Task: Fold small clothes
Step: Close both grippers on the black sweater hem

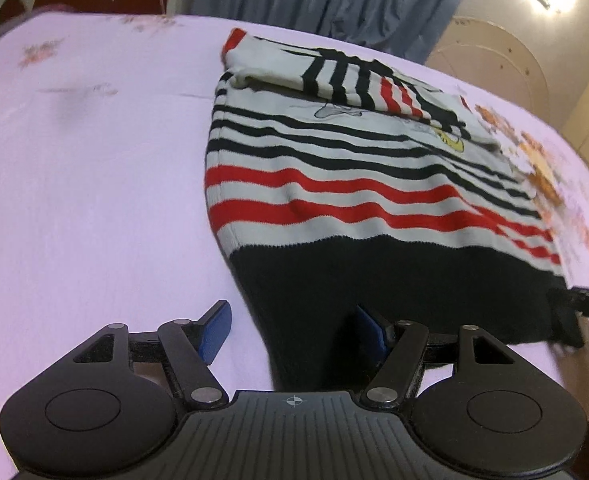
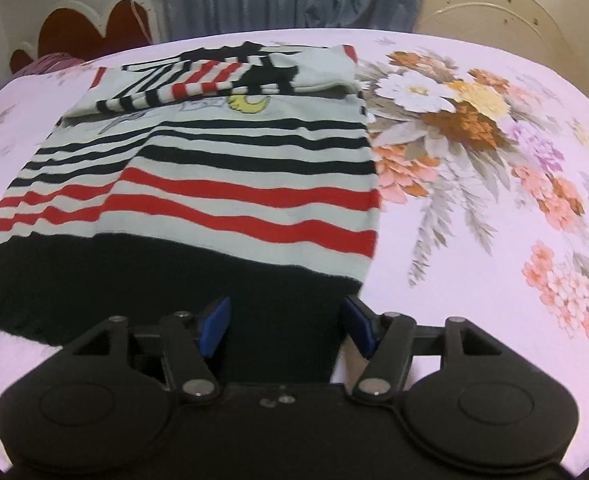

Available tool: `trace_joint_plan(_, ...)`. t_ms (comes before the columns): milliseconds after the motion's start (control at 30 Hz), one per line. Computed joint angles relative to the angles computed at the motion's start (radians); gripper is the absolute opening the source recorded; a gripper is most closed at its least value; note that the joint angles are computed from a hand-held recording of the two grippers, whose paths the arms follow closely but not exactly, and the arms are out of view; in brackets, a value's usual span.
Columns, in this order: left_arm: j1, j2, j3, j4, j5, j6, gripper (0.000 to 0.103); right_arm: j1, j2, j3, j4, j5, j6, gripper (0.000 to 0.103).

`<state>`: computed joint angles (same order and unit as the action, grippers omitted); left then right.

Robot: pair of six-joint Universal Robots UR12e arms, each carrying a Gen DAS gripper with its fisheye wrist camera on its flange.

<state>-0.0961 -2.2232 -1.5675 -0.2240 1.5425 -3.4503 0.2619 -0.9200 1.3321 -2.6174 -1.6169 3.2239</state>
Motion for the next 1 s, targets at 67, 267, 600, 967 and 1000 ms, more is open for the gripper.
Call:
trace_joint_plan(67, 0.000, 0.001, -0.009, 0.014, -0.010, -0.013, 0.066, -0.004, 0.000, 0.000, 0.014, 0.002, 0.018, 0.066)
trace_joint_plan(267, 0.009, -0.006, -0.008, 0.035, -0.075, -0.032, 0.066, -0.011, -0.002, -0.001, 0.037, 0.052, 0.058, 0.061)
trace_joint_plan(600, 0.033, -0.016, 0.003, 0.025, -0.156, -0.037, 0.017, -0.026, -0.021, 0.030, 0.016, 0.104, 0.113, 0.022)
trace_joint_plan(967, 0.038, -0.014, 0.020, -0.039, -0.177, -0.039, 0.019, -0.028, -0.023, 0.016, 0.075, 0.102, 0.089, 0.054)
trace_joint_plan(1000, 0.037, -0.014, 0.022, -0.041, -0.181, -0.033, 0.019, -0.029, -0.023, 0.014, 0.080, 0.122, 0.091, 0.042)
